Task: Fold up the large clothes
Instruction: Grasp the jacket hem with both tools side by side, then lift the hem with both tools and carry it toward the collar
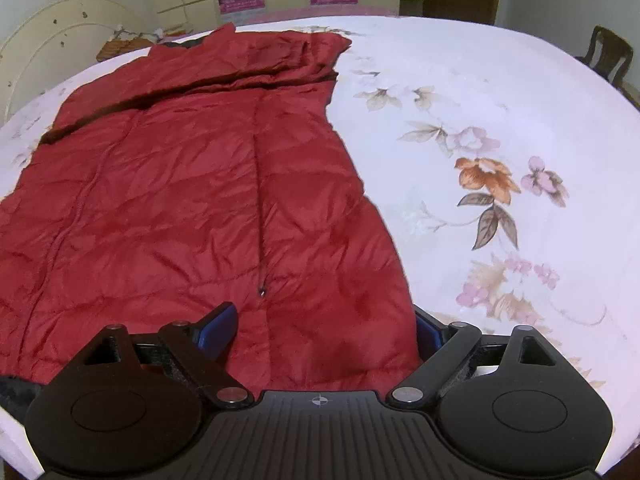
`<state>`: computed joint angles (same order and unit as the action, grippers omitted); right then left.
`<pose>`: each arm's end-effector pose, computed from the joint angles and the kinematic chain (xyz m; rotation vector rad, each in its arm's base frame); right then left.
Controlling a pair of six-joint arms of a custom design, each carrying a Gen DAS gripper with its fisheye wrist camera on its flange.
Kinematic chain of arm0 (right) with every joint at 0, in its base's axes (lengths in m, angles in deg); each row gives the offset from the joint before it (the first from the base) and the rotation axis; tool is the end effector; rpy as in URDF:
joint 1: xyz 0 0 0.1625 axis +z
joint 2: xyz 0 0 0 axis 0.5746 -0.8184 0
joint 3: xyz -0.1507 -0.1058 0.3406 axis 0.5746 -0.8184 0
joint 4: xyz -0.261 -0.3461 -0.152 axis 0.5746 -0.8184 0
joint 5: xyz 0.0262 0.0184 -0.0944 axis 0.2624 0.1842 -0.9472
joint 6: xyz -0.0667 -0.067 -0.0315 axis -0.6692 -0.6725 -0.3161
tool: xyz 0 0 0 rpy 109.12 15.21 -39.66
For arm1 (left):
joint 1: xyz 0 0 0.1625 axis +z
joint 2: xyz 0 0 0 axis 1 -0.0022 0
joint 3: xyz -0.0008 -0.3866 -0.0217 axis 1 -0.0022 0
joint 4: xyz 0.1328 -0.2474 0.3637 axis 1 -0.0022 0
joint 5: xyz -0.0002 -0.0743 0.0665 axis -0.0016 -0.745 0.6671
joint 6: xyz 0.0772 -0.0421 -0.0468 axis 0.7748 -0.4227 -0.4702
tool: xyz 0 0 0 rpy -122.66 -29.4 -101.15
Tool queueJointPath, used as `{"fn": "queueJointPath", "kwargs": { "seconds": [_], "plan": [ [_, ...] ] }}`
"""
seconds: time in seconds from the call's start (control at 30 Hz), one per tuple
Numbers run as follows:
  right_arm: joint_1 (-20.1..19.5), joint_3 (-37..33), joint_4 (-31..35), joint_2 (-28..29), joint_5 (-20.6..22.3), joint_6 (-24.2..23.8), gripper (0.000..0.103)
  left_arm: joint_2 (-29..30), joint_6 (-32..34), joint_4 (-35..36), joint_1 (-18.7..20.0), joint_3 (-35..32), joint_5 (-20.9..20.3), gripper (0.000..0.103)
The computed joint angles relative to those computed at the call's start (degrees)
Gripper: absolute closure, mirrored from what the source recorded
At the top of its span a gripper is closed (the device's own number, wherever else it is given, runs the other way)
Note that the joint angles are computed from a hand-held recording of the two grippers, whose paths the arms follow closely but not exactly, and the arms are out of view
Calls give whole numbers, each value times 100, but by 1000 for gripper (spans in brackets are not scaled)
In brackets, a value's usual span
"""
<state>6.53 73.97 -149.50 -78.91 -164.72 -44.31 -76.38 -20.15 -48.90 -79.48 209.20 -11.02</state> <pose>-0.1037 -0.2836 0.2949 0.3746 -2.4194 0.6790 -0.1943 -0.2361 -0.0189 0.0127 2.2921 -0.7797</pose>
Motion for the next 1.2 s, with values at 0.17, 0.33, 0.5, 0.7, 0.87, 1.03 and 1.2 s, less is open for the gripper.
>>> {"fn": "queueJointPath", "kwargs": {
  "seconds": [0.17, 0.33, 0.5, 0.7, 0.87, 1.03, 1.2],
  "plan": [
    [-104, -15, 722, -406, 174, -77, 57, -100, 226, -528, -78, 159, -67, 65],
    [-47, -91, 1249, -597, 185, 1, 88, -108, 464, -1120, -102, 233, -89, 91],
    [-179, -108, 1802, -1142, 601, -55, 93, -430, 359, -992, -311, 281, 248, 94],
    [-38, -135, 1898, -1483, 928, 88, 94, -664, 663, -981, -384, 172, 865, 94],
    [406, -339, 1449, -1087, 993, 522, 95, -546, 1331, -1570, -88, 2, 1318, 94],
    [1107, -725, 401, 83, 826, 1024, 95, -160, 2223, -2321, 410, -347, 1841, 94],
    [1890, -1369, -899, 1725, 444, 1595, 95, 530, 3719, -3698, 1162, -921, 2286, 94]
  ]
}}
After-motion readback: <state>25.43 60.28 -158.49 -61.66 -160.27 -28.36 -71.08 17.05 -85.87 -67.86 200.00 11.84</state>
